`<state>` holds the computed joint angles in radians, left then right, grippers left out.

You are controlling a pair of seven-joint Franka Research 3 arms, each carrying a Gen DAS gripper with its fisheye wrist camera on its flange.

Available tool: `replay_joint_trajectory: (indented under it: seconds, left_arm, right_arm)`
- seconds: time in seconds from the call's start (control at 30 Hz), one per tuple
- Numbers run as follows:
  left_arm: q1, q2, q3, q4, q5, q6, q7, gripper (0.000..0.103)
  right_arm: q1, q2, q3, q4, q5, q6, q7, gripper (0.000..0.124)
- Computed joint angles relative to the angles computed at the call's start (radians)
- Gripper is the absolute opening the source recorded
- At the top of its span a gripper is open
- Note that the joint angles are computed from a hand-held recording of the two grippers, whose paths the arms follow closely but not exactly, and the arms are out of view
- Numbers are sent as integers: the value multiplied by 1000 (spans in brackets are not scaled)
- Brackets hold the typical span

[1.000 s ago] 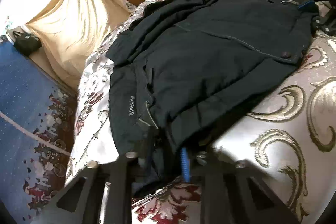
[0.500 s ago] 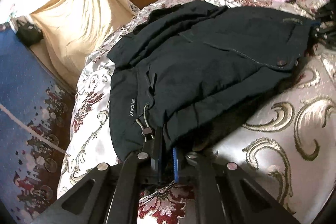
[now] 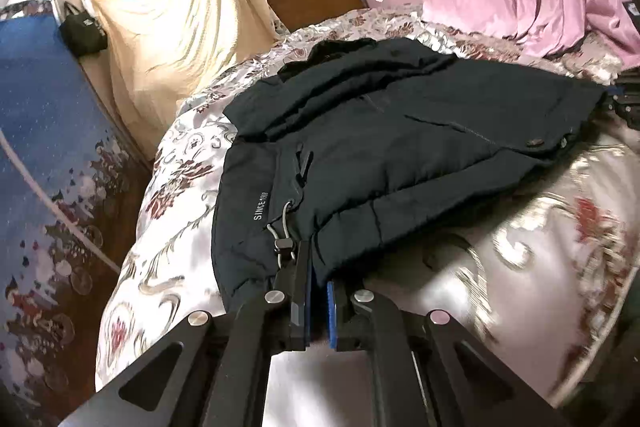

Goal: Fold large clothes

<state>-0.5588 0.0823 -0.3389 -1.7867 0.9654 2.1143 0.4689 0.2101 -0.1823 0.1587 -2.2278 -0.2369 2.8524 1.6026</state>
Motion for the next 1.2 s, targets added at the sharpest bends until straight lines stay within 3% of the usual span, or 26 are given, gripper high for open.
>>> replay_joint_trajectory:
  seconds: [0.17, 0.37, 0.53, 0.7, 0.87, 0.97, 1.1, 1.2]
  left_arm:
    - [-11, -89, -32, -62, -42, -22, -58, 6]
    - [3, -153, -61, -96, -128, -17, -90, 6]
    - [28, -149, -63, -74, -106, 12, -98, 6]
    - [46, -110, -52, -2, -34, 31, -106, 5]
    - [52, -54, -24, 90, 51, 42, -124, 5]
    - [46, -8, -3, 154, 97, 36, -136, 5]
    - [36, 51, 34, 239, 127, 41, -134, 5]
    - [30, 108, 67, 322, 138, 44, -99, 5]
  right_arm:
    - [8, -166, 20, -117, 58, -29, 24, 6]
    - [-35, -314, 83, -198, 96, -72, 125, 6]
    - [-75, -311, 110, -192, 93, -31, 165, 6]
    - [-140, -227, 145, -112, 56, 62, 222, 6]
    - [-268, -137, 251, -5, -92, 122, 390, 6]
    - [-388, -83, 340, 72, -265, 158, 550, 6]
    - [-513, 22, 457, 223, -525, 141, 767, 6]
    - [-513, 134, 479, 360, -682, 88, 845, 6]
